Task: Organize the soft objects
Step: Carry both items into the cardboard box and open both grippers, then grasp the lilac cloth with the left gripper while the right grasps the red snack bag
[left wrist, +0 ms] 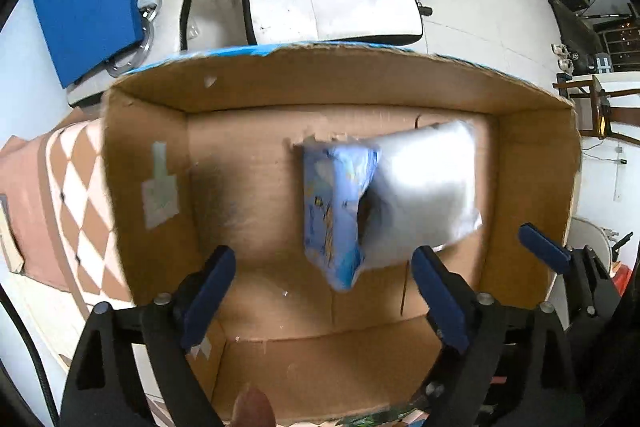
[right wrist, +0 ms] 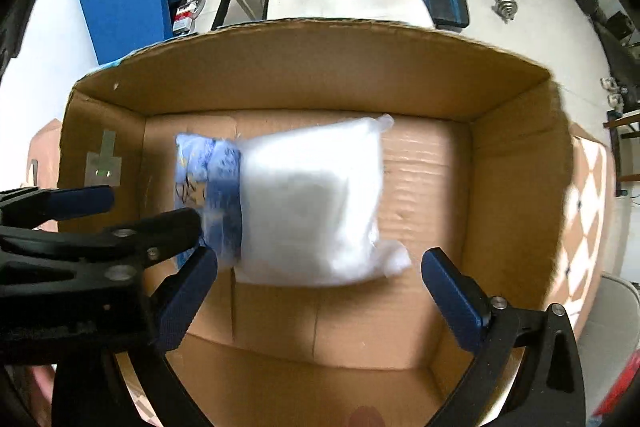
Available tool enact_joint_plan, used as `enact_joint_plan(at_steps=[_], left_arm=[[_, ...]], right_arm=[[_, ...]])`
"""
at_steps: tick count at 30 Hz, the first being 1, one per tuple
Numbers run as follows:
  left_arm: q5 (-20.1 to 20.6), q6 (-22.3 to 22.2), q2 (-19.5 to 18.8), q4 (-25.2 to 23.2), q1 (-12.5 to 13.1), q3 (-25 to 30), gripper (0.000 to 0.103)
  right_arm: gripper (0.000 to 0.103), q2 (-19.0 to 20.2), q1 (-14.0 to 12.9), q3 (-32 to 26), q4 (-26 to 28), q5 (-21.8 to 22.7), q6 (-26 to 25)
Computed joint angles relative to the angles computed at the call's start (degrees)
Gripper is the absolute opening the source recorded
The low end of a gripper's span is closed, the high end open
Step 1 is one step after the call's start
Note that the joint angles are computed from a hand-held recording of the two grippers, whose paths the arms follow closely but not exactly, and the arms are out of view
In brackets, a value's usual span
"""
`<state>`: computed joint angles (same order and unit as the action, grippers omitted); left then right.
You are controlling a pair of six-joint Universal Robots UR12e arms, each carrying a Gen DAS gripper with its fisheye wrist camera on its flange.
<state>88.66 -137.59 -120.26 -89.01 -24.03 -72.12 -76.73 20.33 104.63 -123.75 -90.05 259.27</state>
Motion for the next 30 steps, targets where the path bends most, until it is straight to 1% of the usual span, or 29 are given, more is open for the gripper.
enact_joint_plan(at_steps=[1,4,6,9,11,13,15,16,19,21,22,23,24,26,27,29,30], left_arm=[[0.2,0.7,1.0,1.6,0.3,-1.2,0.099],[0.6,2.2,3.9,6.9,1.2,-4.7,0.100],[0.5,2.4,5.6,9.7,1.9,-6.5,0.100],[-0.6,2.3,8.3,14.1,2.6,-9.4,0.100],[-2.2,2.6,10.2,15.7,3.5,-11.1,0.100],[-3.9,3.1,12.5,17.0,4.5,-12.9,0.100],[-5.0,3.3,14.3,19.5,4.9,-14.7,0.100],[-5.7,3.4,15.8,20.8,5.7,-16.3,0.100],[-7.3,2.6,18.6,21.9,7.4,-19.3,0.100],[-7.0,2.3,20.3,23.2,8.9,-22.0,0.100],[-6.0,2.1,20.9,23.7,9.8,-23.7,0.100],[-4.6,1.7,21.0,23.5,10.3,-24.6,0.100],[-3.2,1.2,21.0,22.1,10.8,-25.3,0.100],[-1.4,-0.9,19.2,14.8,11.9,-25.2,0.099],[-0.4,-2.1,18.4,12.2,12.1,-25.2,0.095],[1.7,-4.9,16.4,8.0,12.1,-25.4,0.065],[2.7,-6.4,15.3,6.4,11.9,-25.5,0.061]], right_arm=[[0.103,-0.1,0.2,-0.2,0.5,-0.1,0.2],[0.103,-0.7,1.9,-1.6,3.5,-1.4,1.5],[0.103,-0.9,3.4,-3.2,6.2,-3.4,2.9],[0.103,-1.8,5.3,-4.1,6.9,-5.7,5.7],[0.103,-2.4,6.3,-4.9,8.3,-7.1,6.7],[0.103,-2.8,8.0,-6.2,9.4,-9.7,8.0],[0.103,-3.1,9.4,-7.1,10.0,-11.2,9.2],[0.103,-3.2,10.1,-7.4,10.1,-12.1,9.8],[0.103,-3.2,12.8,-9.8,14.3,-13.8,12.3],[0.103,-3.0,14.8,-10.6,15.5,-14.2,13.6],[0.103,-2.9,15.6,-10.7,15.6,-13.8,14.1],[0.103,-2.9,16.6,-10.2,14.9,-12.8,15.2],[0.103,-2.9,17.1,-9.7,14.2,-12.2,16.0],[0.103,-2.6,18.6,-8.4,12.3,-10.1,18.3],[0.103,-2.5,19.0,-7.5,11.1,-9.2,18.9],[0.103,-2.3,19.5,-5.3,7.7,-6.9,20.4],[0.101,-2.2,19.6,-3.9,5.5,-5.1,21.5]])
